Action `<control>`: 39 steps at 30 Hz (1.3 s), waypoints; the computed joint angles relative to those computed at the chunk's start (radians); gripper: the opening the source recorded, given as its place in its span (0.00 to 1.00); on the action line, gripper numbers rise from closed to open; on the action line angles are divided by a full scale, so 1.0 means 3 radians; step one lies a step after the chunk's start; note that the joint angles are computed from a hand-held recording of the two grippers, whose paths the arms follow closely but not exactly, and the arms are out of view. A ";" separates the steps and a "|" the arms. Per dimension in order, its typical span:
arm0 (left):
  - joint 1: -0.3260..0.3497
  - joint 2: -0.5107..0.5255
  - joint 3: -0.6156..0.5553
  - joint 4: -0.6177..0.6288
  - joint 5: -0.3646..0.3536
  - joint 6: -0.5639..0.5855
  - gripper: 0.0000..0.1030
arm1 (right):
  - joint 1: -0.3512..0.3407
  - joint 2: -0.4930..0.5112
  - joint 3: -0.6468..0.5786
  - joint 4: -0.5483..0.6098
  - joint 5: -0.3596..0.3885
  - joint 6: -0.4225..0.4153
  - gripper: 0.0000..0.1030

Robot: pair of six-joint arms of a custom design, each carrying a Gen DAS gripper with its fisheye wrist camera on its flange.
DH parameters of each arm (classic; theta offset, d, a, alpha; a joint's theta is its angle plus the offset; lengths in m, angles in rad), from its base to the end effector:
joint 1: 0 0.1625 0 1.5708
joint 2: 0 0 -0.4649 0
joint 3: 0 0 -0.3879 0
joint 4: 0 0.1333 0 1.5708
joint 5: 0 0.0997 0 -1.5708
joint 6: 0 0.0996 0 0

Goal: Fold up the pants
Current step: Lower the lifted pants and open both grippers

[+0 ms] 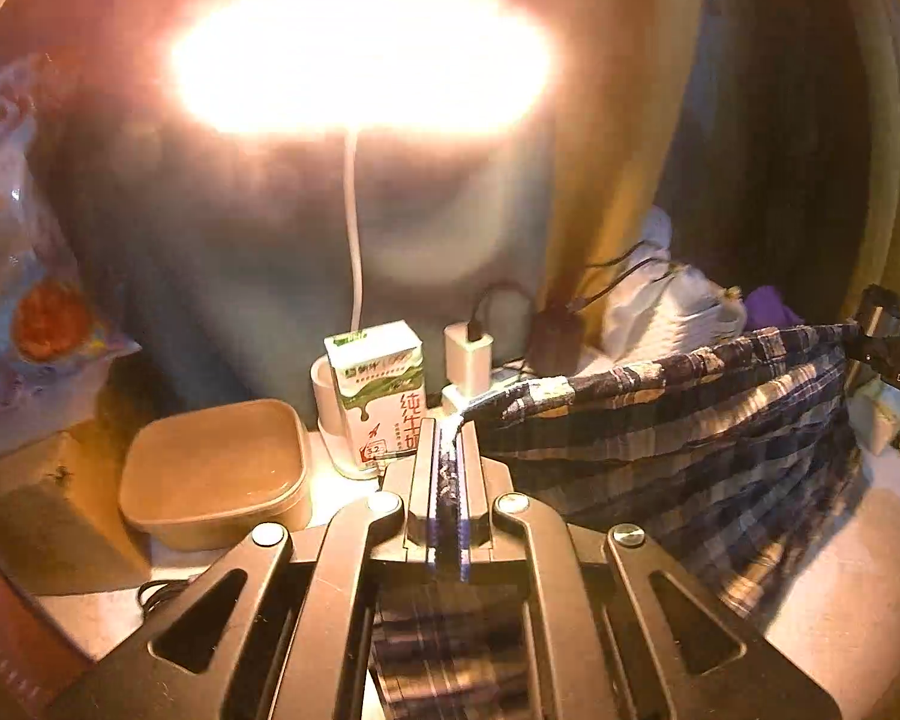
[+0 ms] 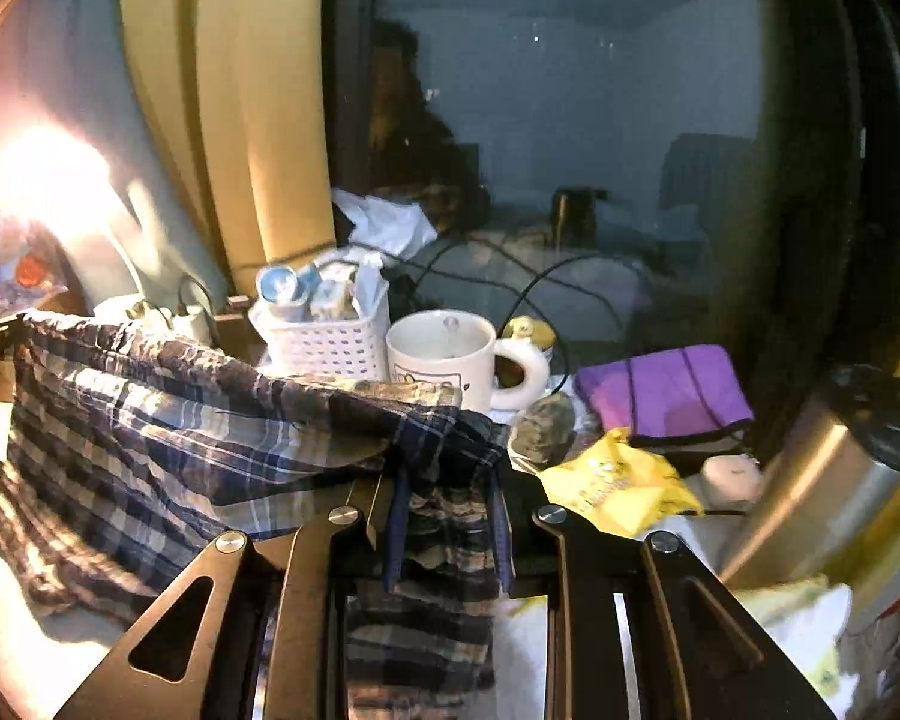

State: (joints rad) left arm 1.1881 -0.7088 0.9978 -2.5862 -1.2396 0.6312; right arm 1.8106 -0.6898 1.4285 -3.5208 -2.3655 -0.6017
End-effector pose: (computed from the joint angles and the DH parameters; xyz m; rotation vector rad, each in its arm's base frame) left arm -0.1681 -0.8614 0.3504 1.1104 2.3372 -0.9204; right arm 0.2376 -0.7097 0.2660 0.2736 -1.9713 1.1575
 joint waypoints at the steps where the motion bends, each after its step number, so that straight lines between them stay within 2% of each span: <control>1: 0.0020 0.0069 -0.0091 0.0049 0.0022 0.0000 0.03 | -0.0032 0.0056 -0.0094 0.0072 -0.0014 0.0021 0.23; 7: 0.0110 0.0476 -0.0706 0.0424 0.0115 -0.0116 0.03 | -0.0141 0.0255 -0.0420 0.0346 -0.0054 0.0129 0.23; 11: 0.0153 0.0725 -0.1127 0.0751 0.0230 -0.0205 0.09 | -0.0185 0.0334 -0.0565 0.0473 -0.0097 0.0166 0.23; 13: 0.0163 0.0835 -0.1301 0.0833 0.0349 -0.0229 0.27 | -0.0204 0.0381 -0.0651 0.0549 -0.0176 0.0216 0.23; 15: 0.0178 0.0851 -0.1337 0.0809 0.0361 -0.0243 0.65 | -0.0213 0.0441 -0.0751 0.0590 -0.0283 0.0223 0.23; 17: 0.0192 0.0820 -0.1350 0.0834 0.0338 -0.0289 0.70 | -0.0217 0.0461 -0.0776 0.0598 -0.0322 0.0217 0.27; 18: 0.0186 0.0782 -0.1303 0.0803 0.0366 -0.0274 0.70 | -0.0213 0.0479 -0.0798 0.0579 -0.0354 0.0183 0.31; 20: 0.0167 0.0660 -0.1125 0.0719 0.0429 -0.0223 0.70 | -0.0193 0.0509 -0.0820 0.0461 -0.0421 0.0071 0.48; 21: 0.0158 0.0572 -0.0991 0.0676 0.0453 -0.0204 0.70 | -0.0183 0.0498 -0.0788 0.0383 -0.0422 0.0038 0.62; 22: 0.0153 0.0477 -0.0845 0.0643 0.0467 -0.0194 0.70 | -0.0171 0.0482 -0.0760 0.0305 -0.0407 0.0011 0.68; 26: 0.0149 0.0006 -0.0122 0.0606 0.0465 -0.0293 0.71 | -0.0117 0.0378 -0.0582 0.0103 -0.0438 0.0017 0.69; 32: 0.0201 -0.0524 0.0693 0.0791 0.0326 -0.0692 0.75 | -0.0051 0.0099 -0.0011 0.0002 -0.0471 0.0383 0.69; 35: 0.0228 -0.0641 0.0917 0.0850 0.0251 -0.0821 0.77 | -0.0024 -0.0008 0.0255 -0.0067 -0.0494 0.0549 0.70; 39: 0.0254 -0.0649 0.1034 0.0789 0.0277 -0.0905 0.77 | -0.0013 -0.0113 0.0534 -0.0085 -0.0518 0.0811 0.70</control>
